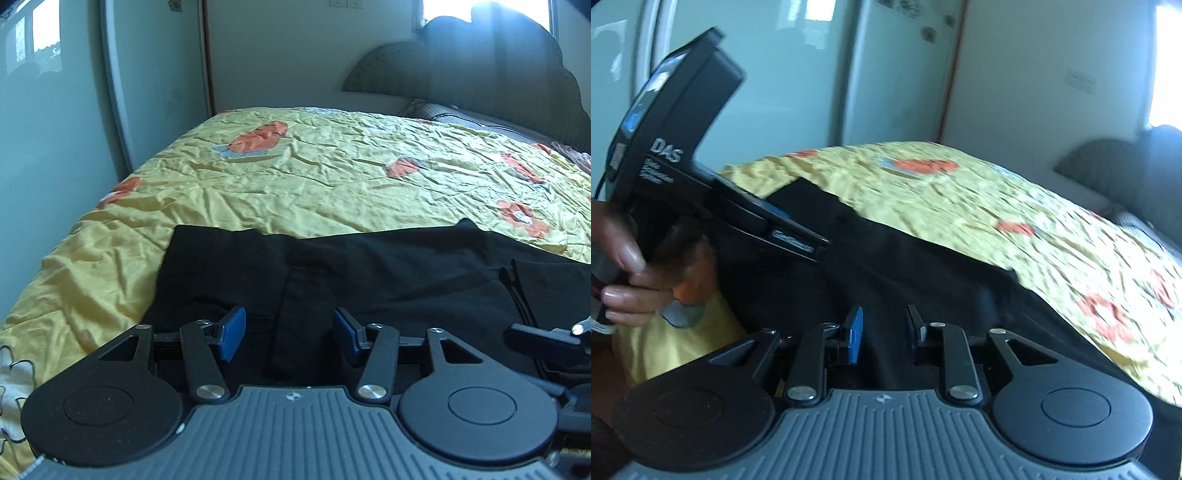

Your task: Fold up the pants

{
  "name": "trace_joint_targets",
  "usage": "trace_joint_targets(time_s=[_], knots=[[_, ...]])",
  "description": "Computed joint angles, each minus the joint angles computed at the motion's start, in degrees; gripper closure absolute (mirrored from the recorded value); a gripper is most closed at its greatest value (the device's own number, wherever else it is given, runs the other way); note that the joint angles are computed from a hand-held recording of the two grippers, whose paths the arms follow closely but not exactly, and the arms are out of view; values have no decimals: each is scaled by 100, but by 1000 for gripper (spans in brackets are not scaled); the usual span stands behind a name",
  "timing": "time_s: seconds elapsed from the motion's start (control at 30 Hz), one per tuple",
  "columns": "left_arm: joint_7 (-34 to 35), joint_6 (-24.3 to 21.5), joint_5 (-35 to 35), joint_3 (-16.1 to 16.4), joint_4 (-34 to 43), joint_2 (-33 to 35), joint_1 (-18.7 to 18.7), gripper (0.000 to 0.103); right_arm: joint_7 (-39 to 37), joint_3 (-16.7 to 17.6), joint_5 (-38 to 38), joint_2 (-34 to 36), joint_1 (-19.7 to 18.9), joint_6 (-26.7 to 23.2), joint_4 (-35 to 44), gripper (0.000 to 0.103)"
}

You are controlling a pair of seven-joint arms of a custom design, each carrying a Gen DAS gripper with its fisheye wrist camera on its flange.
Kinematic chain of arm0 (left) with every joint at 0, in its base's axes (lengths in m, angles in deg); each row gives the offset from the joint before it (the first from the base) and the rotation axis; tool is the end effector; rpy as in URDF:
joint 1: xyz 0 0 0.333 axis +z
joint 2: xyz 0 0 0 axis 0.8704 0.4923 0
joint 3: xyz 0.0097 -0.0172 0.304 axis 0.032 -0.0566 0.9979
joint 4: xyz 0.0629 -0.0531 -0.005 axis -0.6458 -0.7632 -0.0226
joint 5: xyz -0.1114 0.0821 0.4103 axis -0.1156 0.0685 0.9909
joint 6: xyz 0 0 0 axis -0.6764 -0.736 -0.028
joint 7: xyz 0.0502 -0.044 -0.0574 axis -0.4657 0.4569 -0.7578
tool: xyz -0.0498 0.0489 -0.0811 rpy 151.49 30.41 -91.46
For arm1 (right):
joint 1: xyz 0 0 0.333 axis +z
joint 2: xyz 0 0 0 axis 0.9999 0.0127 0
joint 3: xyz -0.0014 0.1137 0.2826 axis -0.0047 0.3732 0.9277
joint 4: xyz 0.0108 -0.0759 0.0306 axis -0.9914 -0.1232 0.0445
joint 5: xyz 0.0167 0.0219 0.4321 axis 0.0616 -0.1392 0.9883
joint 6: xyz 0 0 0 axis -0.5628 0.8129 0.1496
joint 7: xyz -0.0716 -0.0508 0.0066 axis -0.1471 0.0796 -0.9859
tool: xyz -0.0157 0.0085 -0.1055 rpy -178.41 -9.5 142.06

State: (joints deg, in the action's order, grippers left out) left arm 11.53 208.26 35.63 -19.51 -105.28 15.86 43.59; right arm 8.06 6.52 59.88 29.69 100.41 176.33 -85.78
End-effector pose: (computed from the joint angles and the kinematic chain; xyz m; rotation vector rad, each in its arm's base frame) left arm 0.7008 -0.2303 0.4792 -1.6018 1.7811 -0.7774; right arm 0.6004 0.2716 0.4782 -1.9612 1.0213 -0.7487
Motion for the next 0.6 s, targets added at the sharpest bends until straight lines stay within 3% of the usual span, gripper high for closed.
trace_joint_targets(time_s=[0.13,0.23,0.3,0.37,0.43,0.5,0.6], knots=[[-15,119,-15,15,-209,-147,74,45,-496,388,131,143,-221,-29,158,74],[-497,142,393,231,-332,-281,-60,45,-611,366,-1,203,-97,-25,243,55],[-1307,89,1056,461,-393,-392,-184,45,-681,361,-125,242,-28,68,271,52],[-1685,74,1163,447,-462,-500,-41,44,-509,-51,-538,281,403,180,315,52],[-1600,46,670,231,-551,-609,291,44,-330,-496,-1010,358,844,269,415,52],[-1056,40,-282,-112,-648,-696,718,44,-181,-940,-1456,487,1291,350,563,52],[34,51,-2072,-590,-859,-833,1266,44,-254,-1063,-1950,850,1485,398,969,52]])
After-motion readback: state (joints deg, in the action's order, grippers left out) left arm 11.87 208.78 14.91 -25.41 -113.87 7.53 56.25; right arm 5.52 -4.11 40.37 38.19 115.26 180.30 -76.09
